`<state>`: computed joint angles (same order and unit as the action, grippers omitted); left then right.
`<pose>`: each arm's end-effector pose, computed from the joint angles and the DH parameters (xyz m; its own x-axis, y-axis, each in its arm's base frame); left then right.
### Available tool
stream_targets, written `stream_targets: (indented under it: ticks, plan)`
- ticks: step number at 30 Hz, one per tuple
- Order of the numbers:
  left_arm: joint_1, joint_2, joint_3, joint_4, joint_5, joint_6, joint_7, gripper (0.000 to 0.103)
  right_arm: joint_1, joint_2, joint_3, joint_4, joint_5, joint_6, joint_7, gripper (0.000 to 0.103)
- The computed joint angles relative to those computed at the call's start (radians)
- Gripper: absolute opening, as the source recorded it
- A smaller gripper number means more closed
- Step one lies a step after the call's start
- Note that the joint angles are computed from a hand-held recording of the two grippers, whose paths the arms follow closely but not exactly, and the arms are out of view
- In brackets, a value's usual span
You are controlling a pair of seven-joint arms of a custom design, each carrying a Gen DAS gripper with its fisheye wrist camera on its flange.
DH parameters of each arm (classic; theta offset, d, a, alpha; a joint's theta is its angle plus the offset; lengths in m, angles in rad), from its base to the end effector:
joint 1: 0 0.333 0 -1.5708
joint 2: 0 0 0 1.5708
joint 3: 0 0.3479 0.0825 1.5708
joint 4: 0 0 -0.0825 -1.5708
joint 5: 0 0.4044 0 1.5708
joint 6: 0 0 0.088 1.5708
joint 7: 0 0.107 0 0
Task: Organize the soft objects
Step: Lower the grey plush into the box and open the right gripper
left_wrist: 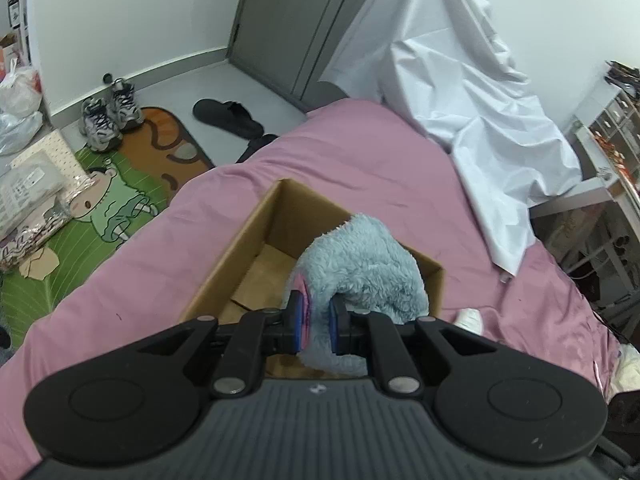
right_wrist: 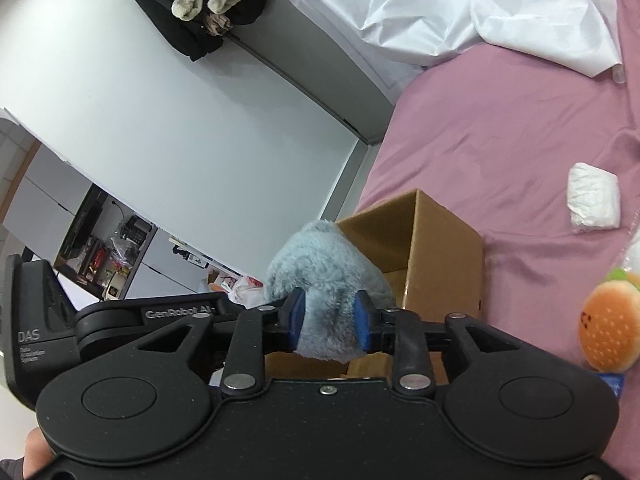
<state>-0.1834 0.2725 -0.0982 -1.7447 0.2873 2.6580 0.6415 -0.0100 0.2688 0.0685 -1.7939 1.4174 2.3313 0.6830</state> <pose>0.6792 -0.1972 0.5125 0.3244 -0.8899 0.3208 -0.7194 -0.4523 -0.5272 0.6854 0.0528 0.4617 0.2737 -0.5968 -0.7543 -0.8129 0.2757 -0.5130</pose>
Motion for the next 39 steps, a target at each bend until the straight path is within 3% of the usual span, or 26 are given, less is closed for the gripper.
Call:
stream_targets:
  ticks: [12,18,21,25,29,31,35,39]
  plan:
    - [-0.015,0.075,0.025,0.074,0.034,-0.063,-0.022,0.012,0.003,-0.012,-0.006,-0.011,-0.041,0.005,0.034,0.038]
    - [-0.026,0.097,0.031,0.119,0.058,-0.149,-0.018,0.016,0.008,-0.036,-0.009,-0.025,-0.053,0.029,0.034,0.046]
    - [-0.028,0.092,0.029,0.129,0.073,-0.182,-0.010,0.024,0.011,-0.043,-0.013,-0.026,-0.068,0.034,0.039,0.049]
    - [-0.040,0.071,0.032,0.130,0.111,-0.204,-0.039,0.049,0.013,-0.069,-0.020,-0.043,-0.078,0.044,0.033,0.058]
    - [-0.056,0.037,0.034,0.107,0.180,-0.210,-0.090,0.066,0.016,-0.092,-0.031,-0.061,-0.093,0.051,0.034,0.063]
    - [-0.059,0.021,0.031,0.099,0.205,-0.218,-0.112,0.076,0.019,-0.105,-0.037,-0.069,-0.106,0.061,0.039,0.071]
    - [-0.062,0.001,0.014,0.103,0.234,-0.266,-0.122,0.079,0.030,-0.150,-0.047,-0.107,-0.121,0.111,0.030,0.085]
    - [-0.063,-0.021,-0.005,0.101,0.241,-0.288,-0.113,0.079,0.036,-0.185,-0.063,-0.132,-0.124,0.132,0.019,0.091]
